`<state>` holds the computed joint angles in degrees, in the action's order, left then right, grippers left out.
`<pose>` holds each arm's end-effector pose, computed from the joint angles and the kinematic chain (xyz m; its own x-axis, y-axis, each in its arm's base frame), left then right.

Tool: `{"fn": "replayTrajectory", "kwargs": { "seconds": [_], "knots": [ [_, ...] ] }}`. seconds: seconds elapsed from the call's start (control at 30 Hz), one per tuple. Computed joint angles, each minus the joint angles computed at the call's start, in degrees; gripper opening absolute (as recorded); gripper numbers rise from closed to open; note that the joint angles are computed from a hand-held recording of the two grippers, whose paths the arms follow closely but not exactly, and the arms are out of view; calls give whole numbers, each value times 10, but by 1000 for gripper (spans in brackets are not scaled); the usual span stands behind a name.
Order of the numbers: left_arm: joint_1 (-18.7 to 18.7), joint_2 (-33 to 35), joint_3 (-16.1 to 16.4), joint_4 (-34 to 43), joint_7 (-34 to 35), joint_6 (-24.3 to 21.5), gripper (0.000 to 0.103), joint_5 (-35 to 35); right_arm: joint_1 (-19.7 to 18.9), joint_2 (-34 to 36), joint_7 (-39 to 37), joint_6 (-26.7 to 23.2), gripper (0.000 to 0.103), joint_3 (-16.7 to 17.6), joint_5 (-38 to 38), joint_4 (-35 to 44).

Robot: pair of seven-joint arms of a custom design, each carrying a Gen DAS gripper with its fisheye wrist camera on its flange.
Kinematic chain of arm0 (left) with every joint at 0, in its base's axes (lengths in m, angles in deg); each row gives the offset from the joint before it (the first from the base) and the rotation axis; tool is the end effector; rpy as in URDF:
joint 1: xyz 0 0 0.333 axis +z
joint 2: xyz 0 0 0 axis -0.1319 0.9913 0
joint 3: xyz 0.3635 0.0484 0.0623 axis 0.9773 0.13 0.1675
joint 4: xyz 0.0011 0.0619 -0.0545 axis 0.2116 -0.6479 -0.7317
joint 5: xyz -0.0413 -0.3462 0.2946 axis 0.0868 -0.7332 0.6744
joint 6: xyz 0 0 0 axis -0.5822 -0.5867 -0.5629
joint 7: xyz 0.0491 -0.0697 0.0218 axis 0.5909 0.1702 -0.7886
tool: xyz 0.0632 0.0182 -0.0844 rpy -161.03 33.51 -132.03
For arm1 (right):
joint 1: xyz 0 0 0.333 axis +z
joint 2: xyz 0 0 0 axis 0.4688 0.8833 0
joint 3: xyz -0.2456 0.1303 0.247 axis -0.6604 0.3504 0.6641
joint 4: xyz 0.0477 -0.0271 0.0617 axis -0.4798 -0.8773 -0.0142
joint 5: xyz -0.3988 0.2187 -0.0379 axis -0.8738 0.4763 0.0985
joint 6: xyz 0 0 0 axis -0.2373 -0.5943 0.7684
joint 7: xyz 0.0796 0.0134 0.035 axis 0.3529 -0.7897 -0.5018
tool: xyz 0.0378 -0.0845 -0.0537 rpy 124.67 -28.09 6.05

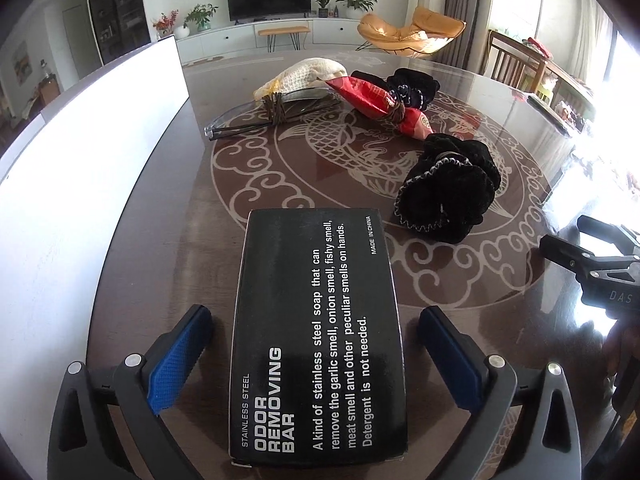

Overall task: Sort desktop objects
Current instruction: 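Hold the black bar box lifted in the left tool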

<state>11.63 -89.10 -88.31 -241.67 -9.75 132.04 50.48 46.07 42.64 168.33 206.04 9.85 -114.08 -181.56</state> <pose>0.4305 -0.1671 0.3199 -0.2236 -0.9747 -0.0007 -0.8052 0.1851 -0.5634 0.4235 0.2674 0.3383 0.0047 -0.9999 0.0118 -0.8136 -0.0107 -0.5813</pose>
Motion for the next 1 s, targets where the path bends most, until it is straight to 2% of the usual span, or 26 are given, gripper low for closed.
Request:
{"fn": "replayTrajectory", "kwargs": {
  "seconds": [1.0],
  "knots": [
    [-2, 0, 2, -1, 2, 1, 103, 0, 0, 0, -1, 1, 103, -1, -1, 0]
  ]
}}
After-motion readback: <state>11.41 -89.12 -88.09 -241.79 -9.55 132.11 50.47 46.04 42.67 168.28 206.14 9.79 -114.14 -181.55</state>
